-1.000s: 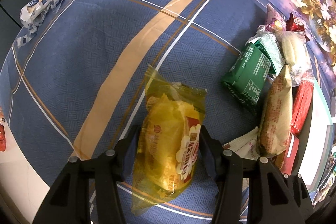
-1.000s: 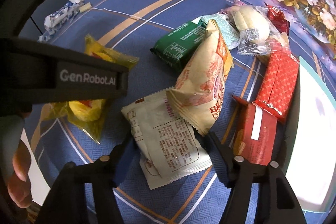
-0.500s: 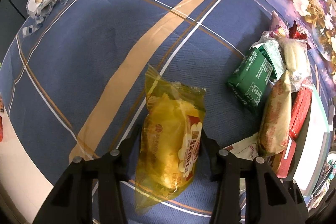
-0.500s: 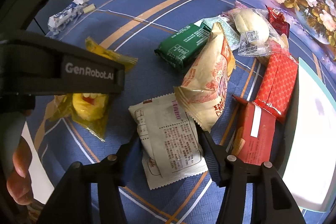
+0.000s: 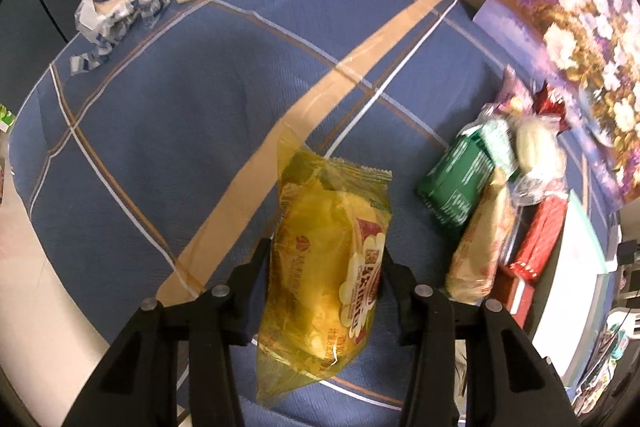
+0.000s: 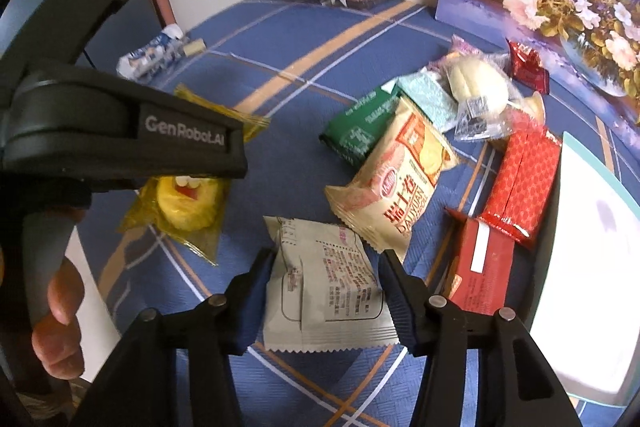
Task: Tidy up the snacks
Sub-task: 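Lift the yellow bun bag with the left tool while the right tool lifts the white packet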
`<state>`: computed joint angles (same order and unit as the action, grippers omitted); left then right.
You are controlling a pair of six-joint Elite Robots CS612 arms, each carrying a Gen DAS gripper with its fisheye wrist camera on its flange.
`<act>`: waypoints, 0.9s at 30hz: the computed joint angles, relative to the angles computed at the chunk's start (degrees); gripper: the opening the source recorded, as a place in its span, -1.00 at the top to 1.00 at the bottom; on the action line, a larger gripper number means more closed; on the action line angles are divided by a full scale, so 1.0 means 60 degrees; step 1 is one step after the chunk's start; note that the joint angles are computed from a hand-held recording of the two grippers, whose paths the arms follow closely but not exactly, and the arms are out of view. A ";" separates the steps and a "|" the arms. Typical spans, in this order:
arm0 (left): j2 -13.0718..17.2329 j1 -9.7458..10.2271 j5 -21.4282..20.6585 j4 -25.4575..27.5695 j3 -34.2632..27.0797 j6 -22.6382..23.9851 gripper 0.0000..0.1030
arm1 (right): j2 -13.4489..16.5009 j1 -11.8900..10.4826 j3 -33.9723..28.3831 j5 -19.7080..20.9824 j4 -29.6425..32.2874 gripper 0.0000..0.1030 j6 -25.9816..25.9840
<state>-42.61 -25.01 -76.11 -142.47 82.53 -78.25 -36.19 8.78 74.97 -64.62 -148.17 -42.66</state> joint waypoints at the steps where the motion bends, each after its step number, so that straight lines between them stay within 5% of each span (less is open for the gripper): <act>1: -0.0055 -0.0024 0.0079 -0.0069 0.0046 -0.0020 0.05 | -0.0046 -0.0032 0.0043 0.0128 -0.0025 -0.08 0.0021; 7: -0.0278 -0.0155 0.0610 -0.0280 0.0067 0.0112 0.05 | -0.0267 -0.0202 0.0207 0.0878 -0.0261 0.04 0.0196; 8: -0.0295 -0.0161 0.0716 -0.0260 0.0002 0.0203 0.05 | -0.0280 -0.0247 0.0195 0.1008 -0.0324 0.35 0.0314; 9: -0.0302 -0.0169 0.0801 -0.0243 -0.0064 0.0303 0.05 | -0.0289 -0.0252 0.0178 0.1045 -0.0375 0.39 0.0471; 14: -0.0211 -0.0183 0.0811 -0.0186 -0.0263 0.0446 0.05 | -0.0156 -0.0340 -0.0163 0.0938 -0.0098 0.39 0.0934; 21: 0.0042 0.0024 -0.0199 0.0175 -0.0303 -0.0090 0.05 | 0.0129 -0.0326 -0.0647 0.0395 0.1166 0.39 0.1178; 27: 0.0232 0.0251 -0.1275 -0.0397 0.0010 -0.0660 0.05 | 0.0344 -0.0317 -0.0996 0.0233 0.1976 0.34 0.1246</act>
